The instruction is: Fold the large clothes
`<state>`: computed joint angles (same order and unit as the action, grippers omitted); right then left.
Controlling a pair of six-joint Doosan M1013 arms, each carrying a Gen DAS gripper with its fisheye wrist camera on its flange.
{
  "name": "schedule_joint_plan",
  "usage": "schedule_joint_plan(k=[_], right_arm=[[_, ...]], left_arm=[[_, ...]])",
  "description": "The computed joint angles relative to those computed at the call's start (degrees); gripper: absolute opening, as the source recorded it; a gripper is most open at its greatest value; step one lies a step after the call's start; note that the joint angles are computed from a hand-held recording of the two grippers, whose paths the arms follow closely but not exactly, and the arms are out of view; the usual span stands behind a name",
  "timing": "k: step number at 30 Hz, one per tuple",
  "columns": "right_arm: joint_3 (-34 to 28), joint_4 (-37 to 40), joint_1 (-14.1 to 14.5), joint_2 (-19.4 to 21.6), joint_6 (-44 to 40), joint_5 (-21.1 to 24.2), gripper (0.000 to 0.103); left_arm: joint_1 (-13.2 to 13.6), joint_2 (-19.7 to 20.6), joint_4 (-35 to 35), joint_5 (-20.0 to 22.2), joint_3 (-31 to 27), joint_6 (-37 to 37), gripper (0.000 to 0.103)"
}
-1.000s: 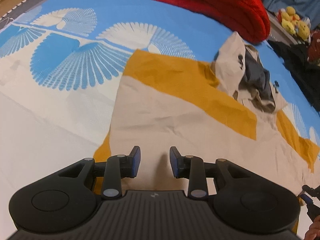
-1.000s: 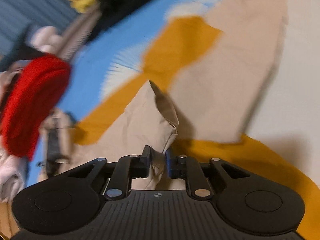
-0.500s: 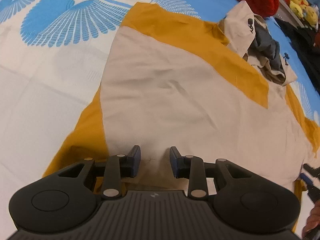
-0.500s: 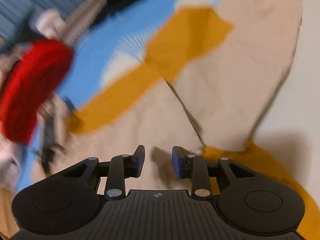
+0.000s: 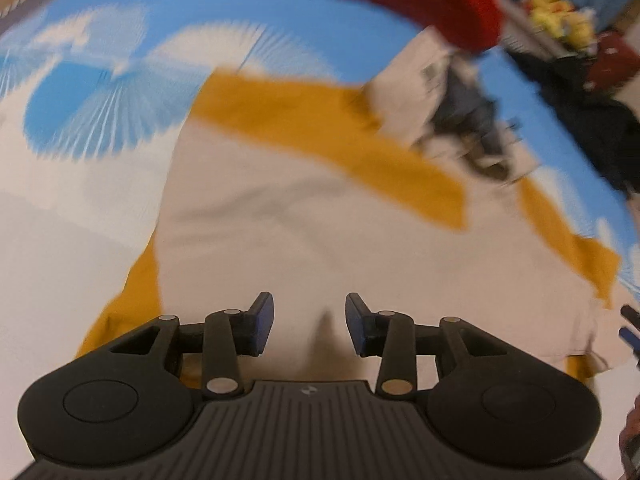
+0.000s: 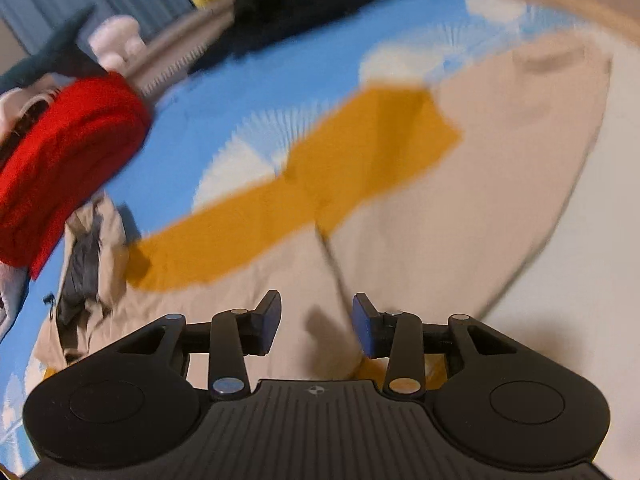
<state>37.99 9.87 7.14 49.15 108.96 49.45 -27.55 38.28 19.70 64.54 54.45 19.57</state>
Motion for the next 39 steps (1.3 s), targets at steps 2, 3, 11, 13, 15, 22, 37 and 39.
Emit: schedule_joint_plan(k=[2,3,11,13,15,22,37,39], right_arm=[[2.9,-2.4,-0.4,-1.9,-3.0,-6.2,0.041],[4.5,-3.6,-0.6,-2.8,-4.4,-9.5,0.042],[9.1,-6.5,-4.6,-5.8,-3.1,-19.2,0.043],[10.1,-7.9,-5.6,-6.2,-1.4,-20.5,0.043],[11.0,-8.4,-6.8,-6.7,-0.5,-21.7,0.043],[12.8,-10.6,-10.4,-7.8,9.7,-24.0,0.035],[-11.7,4.0,-15.1,10.3,12.9,-1.1,0.039],[-13.6,3.0,-15.3,11.9,15.2,-0.9,0.037]], left_arm=[[-1.0,0.3,2.7,0.1,-1.3,2.4,0.045],[-1.5,0.6,3.9,0.7,-2.1,3.9,0.045],[-3.2,2.1,8.1,-0.5,-4.3,7.5,0.045],[-3.4,2.2,8.3,-1.1,-4.4,7.4,0.045],[-3.5,2.4,8.3,-1.2,-4.6,7.8,0.045],[-3.5,2.8,8.0,-1.2,-5.1,8.2,0.045],[-3.1,4.3,7.1,0.0,-6.6,9.7,0.045],[-3.0,4.5,6.9,0.3,-6.8,10.1,0.045]])
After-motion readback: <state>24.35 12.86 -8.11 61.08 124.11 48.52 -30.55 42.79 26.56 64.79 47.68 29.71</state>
